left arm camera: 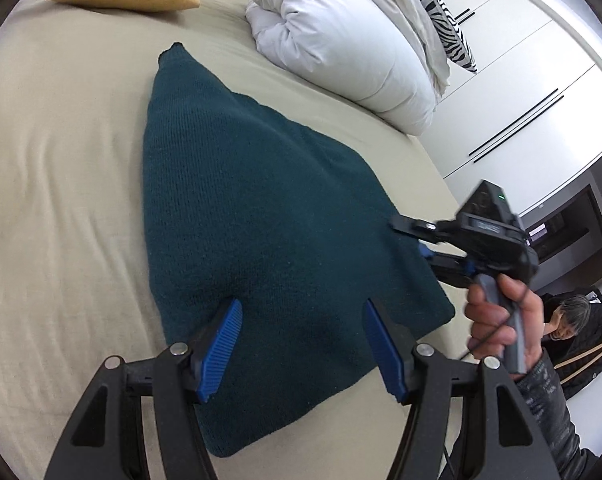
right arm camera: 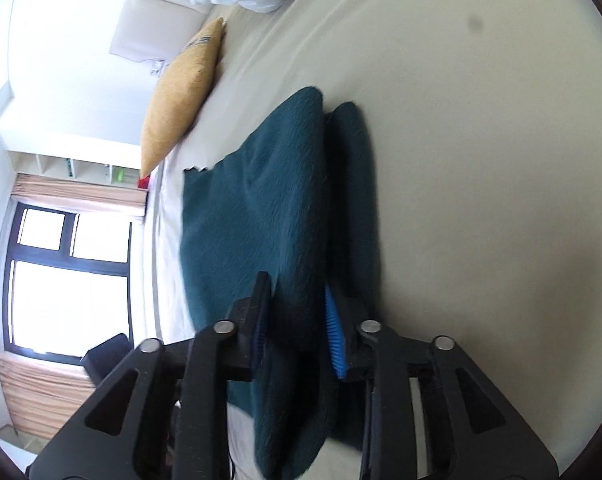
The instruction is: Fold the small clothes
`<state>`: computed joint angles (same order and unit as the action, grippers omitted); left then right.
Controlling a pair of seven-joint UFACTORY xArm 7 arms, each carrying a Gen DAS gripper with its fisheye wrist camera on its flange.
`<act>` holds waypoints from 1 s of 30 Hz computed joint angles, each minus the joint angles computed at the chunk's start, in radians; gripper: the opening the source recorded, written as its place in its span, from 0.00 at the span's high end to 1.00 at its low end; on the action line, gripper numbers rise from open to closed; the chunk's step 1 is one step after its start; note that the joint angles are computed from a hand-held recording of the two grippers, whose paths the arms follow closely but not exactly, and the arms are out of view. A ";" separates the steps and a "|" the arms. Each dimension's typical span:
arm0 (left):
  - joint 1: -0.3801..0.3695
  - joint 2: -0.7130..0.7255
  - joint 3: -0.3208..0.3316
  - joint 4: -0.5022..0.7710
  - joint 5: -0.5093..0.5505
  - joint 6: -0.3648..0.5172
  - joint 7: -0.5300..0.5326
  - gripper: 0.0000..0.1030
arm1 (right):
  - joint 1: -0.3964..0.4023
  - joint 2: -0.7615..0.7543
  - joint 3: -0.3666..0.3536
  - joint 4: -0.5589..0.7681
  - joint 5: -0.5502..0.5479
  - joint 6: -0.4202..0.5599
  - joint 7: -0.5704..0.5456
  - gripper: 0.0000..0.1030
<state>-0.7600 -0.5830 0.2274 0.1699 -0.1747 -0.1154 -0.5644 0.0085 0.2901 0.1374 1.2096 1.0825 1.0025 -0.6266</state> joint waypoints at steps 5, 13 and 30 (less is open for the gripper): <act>0.006 0.016 -0.007 0.009 0.002 0.020 0.005 0.36 | 0.003 -0.118 -0.022 -0.124 -0.030 0.036 -0.041 0.55; 0.008 0.029 -0.014 0.013 -0.014 0.025 0.022 0.36 | -0.030 -0.159 -0.086 -0.280 0.109 0.099 -0.092 0.89; 0.197 -0.066 -0.183 0.055 -0.001 0.144 0.055 0.36 | 0.003 -0.312 -0.109 -0.294 0.008 0.007 -0.127 0.84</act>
<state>-0.5632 -0.6490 0.0447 0.2253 -0.1756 0.0286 -0.5095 0.0117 -0.0216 0.0285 0.9160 1.0908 1.0092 -0.7531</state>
